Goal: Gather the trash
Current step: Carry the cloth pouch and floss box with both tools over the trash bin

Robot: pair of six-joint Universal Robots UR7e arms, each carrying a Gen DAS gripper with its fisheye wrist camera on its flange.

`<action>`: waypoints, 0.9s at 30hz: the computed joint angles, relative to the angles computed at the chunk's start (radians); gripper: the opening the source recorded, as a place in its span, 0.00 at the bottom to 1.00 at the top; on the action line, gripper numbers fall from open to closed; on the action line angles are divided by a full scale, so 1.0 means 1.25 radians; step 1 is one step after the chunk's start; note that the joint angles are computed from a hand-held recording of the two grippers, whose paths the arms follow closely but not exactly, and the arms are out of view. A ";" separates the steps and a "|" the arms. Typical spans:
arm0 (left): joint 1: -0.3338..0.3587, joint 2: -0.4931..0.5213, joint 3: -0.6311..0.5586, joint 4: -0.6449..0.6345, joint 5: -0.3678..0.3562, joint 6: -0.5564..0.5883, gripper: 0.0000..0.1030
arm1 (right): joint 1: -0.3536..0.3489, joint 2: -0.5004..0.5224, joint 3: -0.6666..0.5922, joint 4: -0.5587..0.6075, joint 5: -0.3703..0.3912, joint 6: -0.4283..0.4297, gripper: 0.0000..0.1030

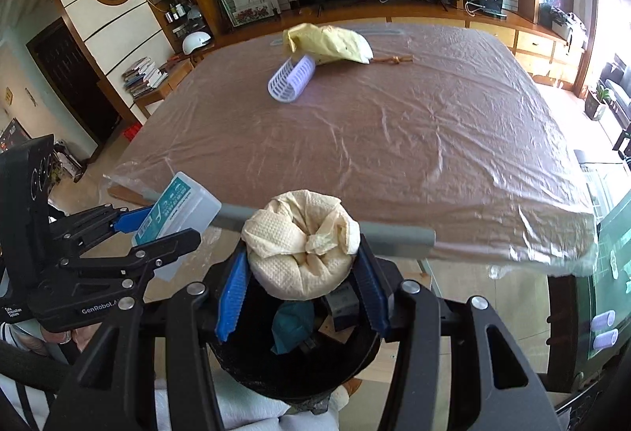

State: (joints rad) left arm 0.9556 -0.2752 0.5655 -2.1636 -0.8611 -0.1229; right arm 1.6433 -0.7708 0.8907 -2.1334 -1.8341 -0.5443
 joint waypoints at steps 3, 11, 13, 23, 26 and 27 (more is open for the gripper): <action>-0.003 -0.012 0.029 -0.008 0.007 -0.008 0.54 | -0.003 -0.010 0.019 0.000 -0.006 -0.002 0.49; -0.009 -0.050 0.114 -0.035 0.011 -0.031 0.54 | -0.012 -0.026 0.054 0.027 -0.003 0.012 0.49; -0.011 -0.056 0.129 -0.030 0.008 -0.031 0.54 | -0.013 -0.030 0.060 0.030 0.001 0.011 0.49; -0.006 -0.053 0.126 0.051 0.010 -0.049 0.54 | -0.015 -0.028 0.071 0.038 -0.026 -0.002 0.49; -0.004 -0.053 0.134 0.050 0.013 -0.060 0.54 | -0.014 -0.028 0.085 0.016 -0.049 -0.021 0.49; -0.003 -0.050 0.130 0.052 0.016 -0.065 0.54 | -0.015 -0.027 0.088 0.012 -0.053 -0.021 0.49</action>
State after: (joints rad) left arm 0.9515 -0.3376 0.7284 -2.0991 -0.8407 -0.2040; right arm 1.6242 -0.8049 1.0006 -2.1185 -1.9004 -0.5711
